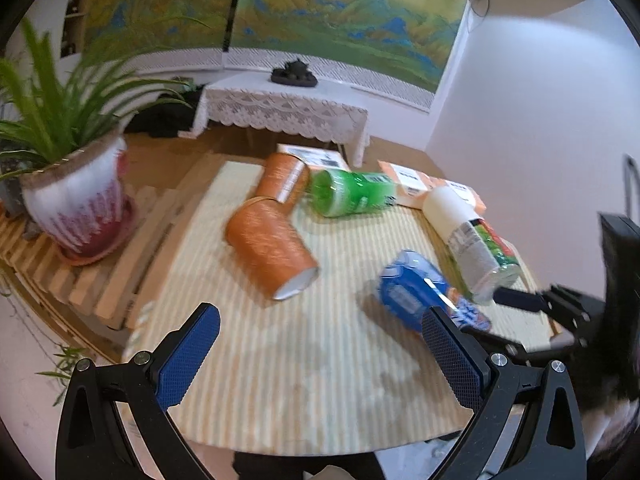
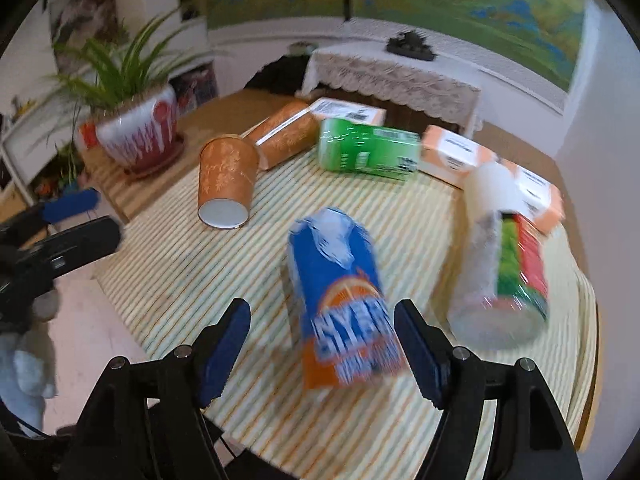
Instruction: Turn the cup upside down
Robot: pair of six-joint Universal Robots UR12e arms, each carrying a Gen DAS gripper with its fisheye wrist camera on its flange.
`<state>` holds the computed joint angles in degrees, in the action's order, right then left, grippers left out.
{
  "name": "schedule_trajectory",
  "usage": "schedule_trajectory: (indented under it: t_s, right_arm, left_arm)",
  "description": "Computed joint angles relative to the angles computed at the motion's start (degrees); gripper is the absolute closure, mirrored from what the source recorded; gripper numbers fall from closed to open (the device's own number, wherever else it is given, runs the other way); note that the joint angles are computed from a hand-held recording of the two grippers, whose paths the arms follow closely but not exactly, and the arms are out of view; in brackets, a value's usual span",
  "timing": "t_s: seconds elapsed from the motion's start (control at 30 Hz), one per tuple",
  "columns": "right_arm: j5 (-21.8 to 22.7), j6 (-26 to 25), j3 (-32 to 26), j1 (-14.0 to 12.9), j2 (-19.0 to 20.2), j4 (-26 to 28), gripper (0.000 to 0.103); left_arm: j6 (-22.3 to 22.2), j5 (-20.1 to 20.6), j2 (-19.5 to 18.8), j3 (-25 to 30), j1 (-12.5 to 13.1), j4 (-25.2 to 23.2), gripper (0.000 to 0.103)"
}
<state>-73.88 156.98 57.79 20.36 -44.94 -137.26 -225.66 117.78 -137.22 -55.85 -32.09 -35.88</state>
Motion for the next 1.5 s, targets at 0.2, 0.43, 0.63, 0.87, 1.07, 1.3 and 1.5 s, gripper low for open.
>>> schedule_trajectory:
  t_s: [0.2, 0.43, 0.63, 0.87, 1.07, 1.3, 1.5]
  right_arm:
    - [0.85, 7.48, 9.1, -1.71, -4.31, -9.41, 0.032]
    - [-2.36, 14.18, 16.68, -2.83, -7.51, -17.97, 0.032]
    - [-3.03, 17.11, 19.85, -3.82, -8.92, -21.07, 0.032]
    - [-3.01, 16.86, 21.82, -4.33, -10.01, -22.67, 0.032]
    - [-3.08, 17.07, 22.22, -4.53, -10.21, -23.58, 0.032]
    - [-2.57, 17.4, 22.35, -4.71, -10.24, -23.52, 0.032]
    - [-1.99, 18.18, 22.28, -4.78, -10.04, -23.21, 0.032]
  left_arm:
    - [-3.95, -8.83, -3.54, 6.43, 1.15, -3.72, 0.001]
    - [-9.67, -14.28, -8.62, 15.97, 2.04, -9.42, 0.001]
    - [-14.47, -19.38, -13.93, 25.75, 3.14, -15.65, 0.001]
    - [-18.67, -23.14, -19.62, 35.22, 4.09, -22.54, 0.015]
    - [-18.46, -23.54, -22.74, 40.4, 4.16, -25.49, 0.021]
    - [-15.78, -22.29, -24.46, 44.21, 3.96, -27.14, 0.024]
    - [-8.57, -18.48, -22.64, 41.48, 3.08, -22.97, 0.024]
